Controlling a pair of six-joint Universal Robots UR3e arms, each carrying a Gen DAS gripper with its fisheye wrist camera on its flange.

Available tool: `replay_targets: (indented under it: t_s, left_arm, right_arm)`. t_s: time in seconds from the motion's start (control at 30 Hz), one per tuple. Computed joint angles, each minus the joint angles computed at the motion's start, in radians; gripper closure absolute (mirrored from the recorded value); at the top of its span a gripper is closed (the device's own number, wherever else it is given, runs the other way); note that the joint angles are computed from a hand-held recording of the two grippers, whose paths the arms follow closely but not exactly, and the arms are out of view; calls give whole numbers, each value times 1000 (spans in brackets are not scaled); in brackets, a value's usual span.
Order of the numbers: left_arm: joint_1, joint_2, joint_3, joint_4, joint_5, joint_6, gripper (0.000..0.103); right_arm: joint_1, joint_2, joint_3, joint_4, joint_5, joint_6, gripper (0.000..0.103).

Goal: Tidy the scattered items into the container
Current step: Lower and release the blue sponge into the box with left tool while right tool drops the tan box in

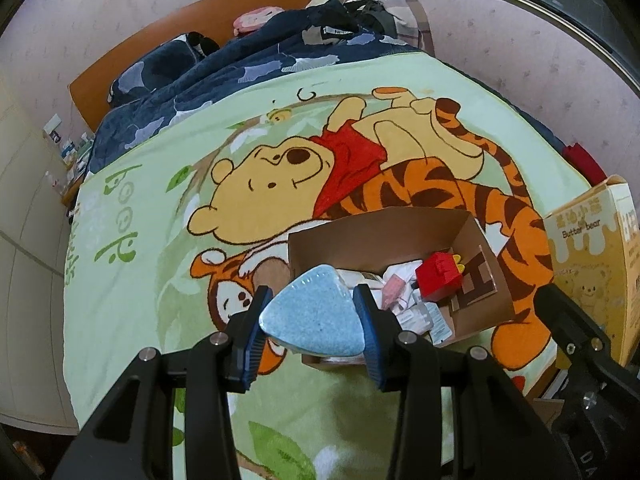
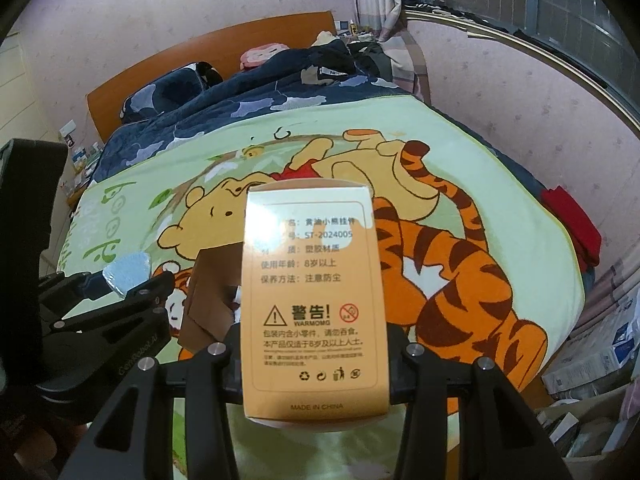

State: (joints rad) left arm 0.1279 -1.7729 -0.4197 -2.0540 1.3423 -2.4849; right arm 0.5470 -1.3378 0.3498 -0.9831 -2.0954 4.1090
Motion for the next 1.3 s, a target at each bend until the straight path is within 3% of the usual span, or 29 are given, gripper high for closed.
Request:
replay_targets:
  t_s: [0.67, 1.3]
  left_arm:
    - [-18, -91, 54, 16, 44, -32, 61]
    - [-97, -155, -39, 121, 122, -70, 61]
  right_arm:
    - [-60, 47, 1, -71, 70, -82, 57]
    - [-183, -29, 277, -274, 170, -213, 57]
